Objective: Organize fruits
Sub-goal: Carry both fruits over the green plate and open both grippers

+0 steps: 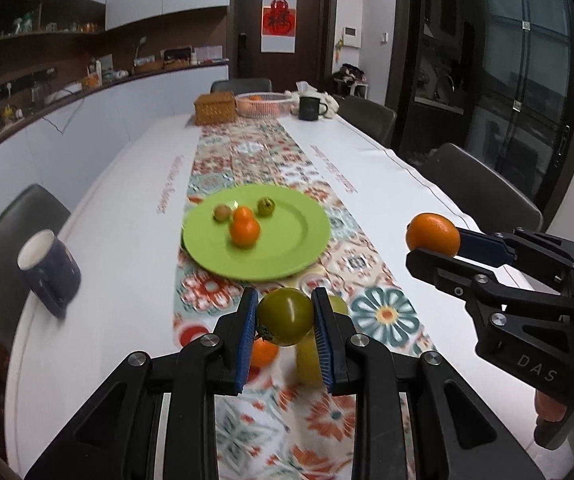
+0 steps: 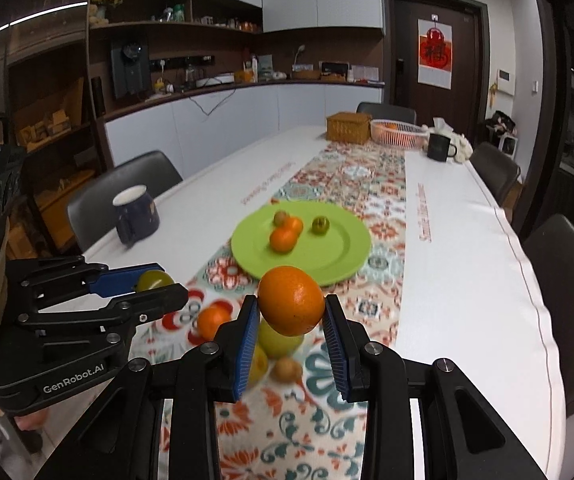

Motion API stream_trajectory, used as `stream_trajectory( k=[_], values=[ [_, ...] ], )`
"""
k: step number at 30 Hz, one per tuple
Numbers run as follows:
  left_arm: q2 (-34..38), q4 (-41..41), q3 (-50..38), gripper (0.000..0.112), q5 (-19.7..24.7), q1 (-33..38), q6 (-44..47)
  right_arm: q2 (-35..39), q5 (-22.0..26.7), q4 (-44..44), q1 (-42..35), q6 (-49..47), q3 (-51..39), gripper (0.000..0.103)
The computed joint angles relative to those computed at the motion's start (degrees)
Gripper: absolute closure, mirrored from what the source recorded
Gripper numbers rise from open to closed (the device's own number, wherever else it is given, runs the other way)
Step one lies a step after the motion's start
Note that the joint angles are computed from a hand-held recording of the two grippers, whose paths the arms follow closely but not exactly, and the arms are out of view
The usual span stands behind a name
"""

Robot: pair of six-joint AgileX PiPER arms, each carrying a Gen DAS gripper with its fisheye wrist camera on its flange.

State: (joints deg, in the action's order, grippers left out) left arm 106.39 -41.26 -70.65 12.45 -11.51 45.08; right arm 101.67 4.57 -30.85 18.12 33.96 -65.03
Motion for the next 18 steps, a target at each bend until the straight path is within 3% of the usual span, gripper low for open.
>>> stream_trajectory(
  k=[4,9,12,18],
  values=[
    [2.3,5.3,-4.6,0.085,0.2,0.9,-4.0,2.7,1.5,-0.2,0.0,-0.1,-5.2,0.07],
    [6.3,13.6,-12.0,0.085,1.8,2.0,-11.1,7.9,4.9,9.3,-0.4,-10.2,-14.2,0.07],
    [10.1,15.8,-18.4,0.085,4.7,3.0,-13.4,11.8,7.6,18.2,-1.2,-18.8,-20.6,0.07],
    [19.4,21.0,-32.9,0.085,11.1,4.3,-18.7,20.4,13.9,22.7,-2.1,-23.7,-33.7,0.07]
  ],
)
